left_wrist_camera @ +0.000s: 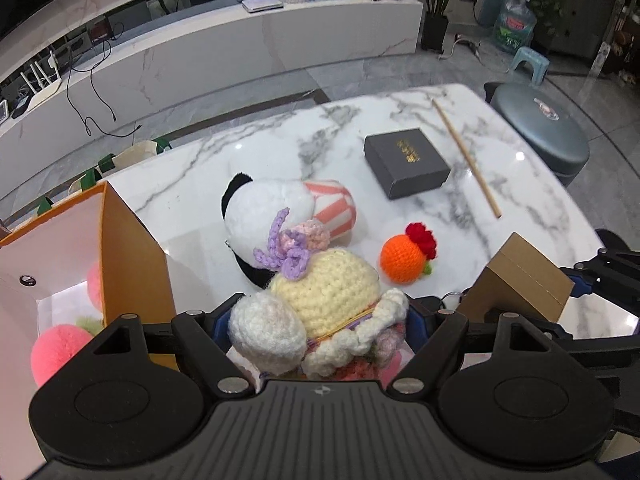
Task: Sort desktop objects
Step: 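Carry the bunny and cardboard box over the white box and lower them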
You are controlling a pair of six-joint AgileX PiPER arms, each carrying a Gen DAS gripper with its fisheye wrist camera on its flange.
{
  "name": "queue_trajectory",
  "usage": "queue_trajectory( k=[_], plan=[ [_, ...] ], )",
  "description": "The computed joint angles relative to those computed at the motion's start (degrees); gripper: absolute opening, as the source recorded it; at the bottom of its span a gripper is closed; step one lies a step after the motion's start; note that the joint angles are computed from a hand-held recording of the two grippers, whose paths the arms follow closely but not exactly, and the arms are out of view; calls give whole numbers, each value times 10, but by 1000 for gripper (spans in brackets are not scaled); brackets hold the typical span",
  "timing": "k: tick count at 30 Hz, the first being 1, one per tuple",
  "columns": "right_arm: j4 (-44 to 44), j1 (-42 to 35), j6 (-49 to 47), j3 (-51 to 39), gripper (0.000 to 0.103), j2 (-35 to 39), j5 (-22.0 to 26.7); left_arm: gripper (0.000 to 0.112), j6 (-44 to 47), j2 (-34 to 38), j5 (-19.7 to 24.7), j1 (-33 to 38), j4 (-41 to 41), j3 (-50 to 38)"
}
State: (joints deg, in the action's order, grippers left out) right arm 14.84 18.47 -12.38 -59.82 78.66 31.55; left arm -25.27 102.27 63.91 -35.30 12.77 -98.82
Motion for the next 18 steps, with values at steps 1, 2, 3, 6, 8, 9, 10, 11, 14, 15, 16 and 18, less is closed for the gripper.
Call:
queue_trajectory(
  k=[1, 2, 3, 6, 8, 9, 10, 11, 14, 15, 16, 18],
  plan=[
    [-3, 1, 5, -4, 48, -1, 1, 92, -1, -3, -1, 1, -1, 0],
    [-4, 2, 9, -8, 48, -3, 2, 92, -1, -8, -2, 2, -3, 1],
    [-7, 4, 15, -13, 48, -4, 3, 92, -1, -12, -1, 3, -3, 1],
    [-16, 11, 34, -28, 48, -6, 5, 92, 1, -24, 0, 7, -4, 5],
    [-27, 18, 51, -38, 48, -5, 5, 92, 2, -35, -1, 11, -4, 10],
    [-33, 23, 61, -44, 48, -4, 6, 92, 3, -42, -2, 15, -4, 13],
    [-36, 26, 66, -49, 48, -2, 7, 92, 4, -48, -2, 18, -5, 15],
    [-45, 32, 78, -55, 48, 0, 6, 92, 5, -55, -2, 23, -5, 18],
    [-63, 49, 105, -75, 48, 8, 7, 92, 8, -84, -3, 40, -5, 25],
    [-72, 56, 117, -82, 48, 11, 6, 92, 10, -94, -3, 47, -6, 28],
    [-79, 64, 127, -88, 48, 14, 5, 92, 11, -106, -3, 56, -7, 31],
    [-97, 80, 153, -103, 48, 21, 2, 92, 16, -127, -3, 74, -11, 37]
  ],
)
